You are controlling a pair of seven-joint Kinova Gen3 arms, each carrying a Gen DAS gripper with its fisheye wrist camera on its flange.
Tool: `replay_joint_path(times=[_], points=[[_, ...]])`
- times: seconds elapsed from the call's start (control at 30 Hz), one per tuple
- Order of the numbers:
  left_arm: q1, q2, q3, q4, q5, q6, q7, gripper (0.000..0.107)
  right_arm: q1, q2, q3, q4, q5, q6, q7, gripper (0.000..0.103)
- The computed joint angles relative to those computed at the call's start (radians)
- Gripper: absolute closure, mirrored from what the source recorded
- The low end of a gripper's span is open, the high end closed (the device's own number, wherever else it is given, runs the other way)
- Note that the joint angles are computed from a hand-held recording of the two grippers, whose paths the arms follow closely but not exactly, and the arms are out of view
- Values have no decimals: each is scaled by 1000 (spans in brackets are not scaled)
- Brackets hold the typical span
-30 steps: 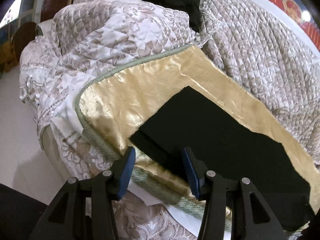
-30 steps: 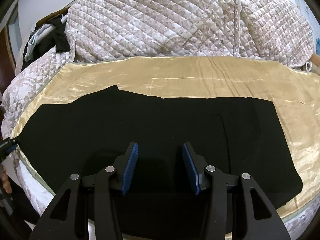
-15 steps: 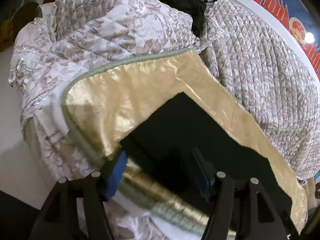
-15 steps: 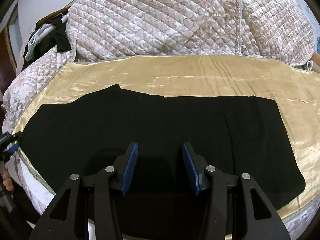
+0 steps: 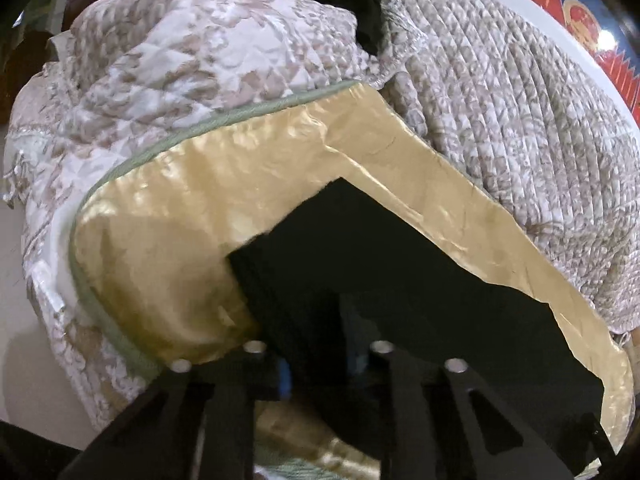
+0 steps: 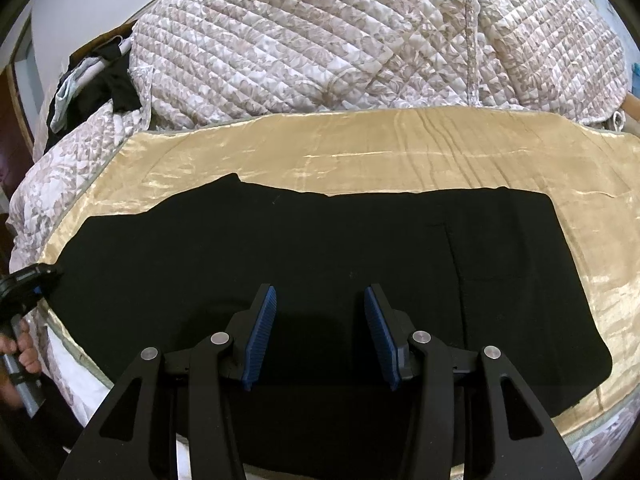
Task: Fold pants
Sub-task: 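Lower the left gripper onto the trouser end and close it on the fabric, then close the right gripper on the trouser end while the left gripper holds it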
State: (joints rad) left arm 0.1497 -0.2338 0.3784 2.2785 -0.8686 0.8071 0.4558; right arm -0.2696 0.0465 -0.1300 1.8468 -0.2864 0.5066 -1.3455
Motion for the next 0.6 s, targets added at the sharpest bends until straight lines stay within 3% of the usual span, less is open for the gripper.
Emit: replay_joint_path(times=[0.23, 0.4, 0.6], points=[[49, 2, 1, -97, 9, -31, -193, 101, 4, -8, 4, -1, -13, 5, 4, 56], [67, 38, 20, -196, -2, -146, -332, 101, 11, -13, 10, -2, -27, 7, -5, 56], [161, 184, 36, -297, -21, -294, -436, 101, 26, -15, 22, -6, -34, 7, -17, 56]])
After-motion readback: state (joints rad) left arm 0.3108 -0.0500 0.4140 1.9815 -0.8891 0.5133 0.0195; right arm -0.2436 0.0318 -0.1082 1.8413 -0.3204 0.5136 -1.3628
